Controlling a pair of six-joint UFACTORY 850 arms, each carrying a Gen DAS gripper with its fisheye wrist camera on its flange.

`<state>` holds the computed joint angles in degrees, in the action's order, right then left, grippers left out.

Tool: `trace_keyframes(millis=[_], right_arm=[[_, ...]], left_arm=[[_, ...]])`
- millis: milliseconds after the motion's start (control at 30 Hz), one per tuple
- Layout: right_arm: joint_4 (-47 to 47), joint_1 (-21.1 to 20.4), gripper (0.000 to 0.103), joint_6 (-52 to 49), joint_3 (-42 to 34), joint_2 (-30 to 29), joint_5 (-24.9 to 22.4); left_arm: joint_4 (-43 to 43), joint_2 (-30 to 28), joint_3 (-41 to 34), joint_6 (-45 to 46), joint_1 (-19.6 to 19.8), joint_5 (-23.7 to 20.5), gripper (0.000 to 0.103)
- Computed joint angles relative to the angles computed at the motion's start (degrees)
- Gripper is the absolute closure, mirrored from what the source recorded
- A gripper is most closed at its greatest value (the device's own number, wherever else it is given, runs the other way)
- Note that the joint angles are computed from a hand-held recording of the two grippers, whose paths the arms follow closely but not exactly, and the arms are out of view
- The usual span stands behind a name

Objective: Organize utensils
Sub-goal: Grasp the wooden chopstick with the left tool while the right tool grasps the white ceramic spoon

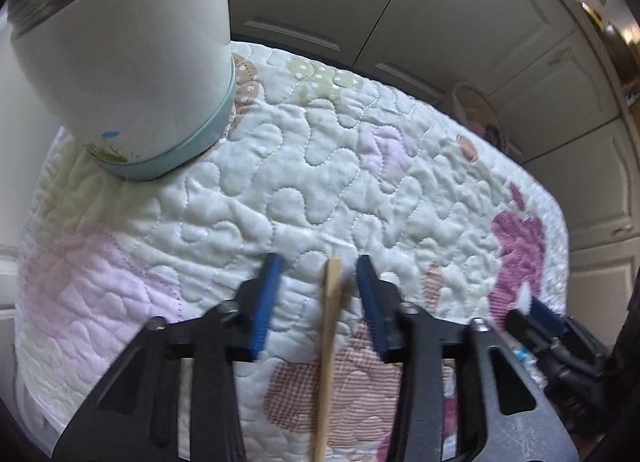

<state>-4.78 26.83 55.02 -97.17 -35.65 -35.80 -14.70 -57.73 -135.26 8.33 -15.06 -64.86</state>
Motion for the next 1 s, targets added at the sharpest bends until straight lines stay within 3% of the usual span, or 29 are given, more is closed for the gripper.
trace_keyframes(millis=[200, 333, 400, 500, 633, 667, 700, 733, 800, 933, 1000], right_arm=[[-4.0, 1.1, 0.05, 3.2, -1.8, -1.5, -2.4], [-7.0, 2.0, 0.05, 3.0, -5.1, -3.8, -6.2], [-8.5, 2.3, 0.067, 3.6, -6.0, -4.4, -6.4], [-8.0, 2.0, 0.078, 3.7, -4.0, -2.6, -3.2], [-7.7, 1.6, 0.077, 4.0, -3.0, -1.5, -3.0], [-6.4, 1.4, 0.074, 3.3, -2.0, -0.7, -2.6], [-5.0, 1.2, 0.062, 2.6, -1.3, -0.2, -2.3], [-4.3, 0.9, 0.057, 2.4, -0.3, 0.4, -1.8], [-2.7, 0.3, 0.056, 2.0, 1.7, 1.5, -0.8], [3.7, -1.2, 0.056, 0.5, 7.0, 3.5, 7.6], [5.3, -1.0, 0.056, -2.0, 6.4, 2.9, 8.9]], left_arm=[[-0.6, -1.7, -2.9, 0.4, 0.2, -2.0, 0.089], [-0.6, -0.8, -1.1, 2.0, 0.0, -0.4, 0.095], [-2.1, -1.1, -1.5, 2.2, 0.4, -0.8, 0.096], [-4.2, -1.4, -2.2, 2.2, 1.3, -1.7, 0.096], [-4.8, 0.5, 0.3, 3.5, 1.5, -0.3, 0.096], [-5.2, 1.2, 1.4, 4.2, 1.6, 0.3, 0.096], [-5.7, 1.7, 2.0, 4.8, 1.7, 0.5, 0.096], [-6.2, 2.4, 2.7, 5.1, 1.8, 0.4, 0.096], [-6.4, 2.5, 2.7, 5.1, 1.9, 0.2, 0.096], [-6.4, 2.4, 2.3, 5.1, 2.5, -0.7, 0.097], [-6.4, 2.8, 3.1, 5.1, 2.5, -0.6, 0.097]])
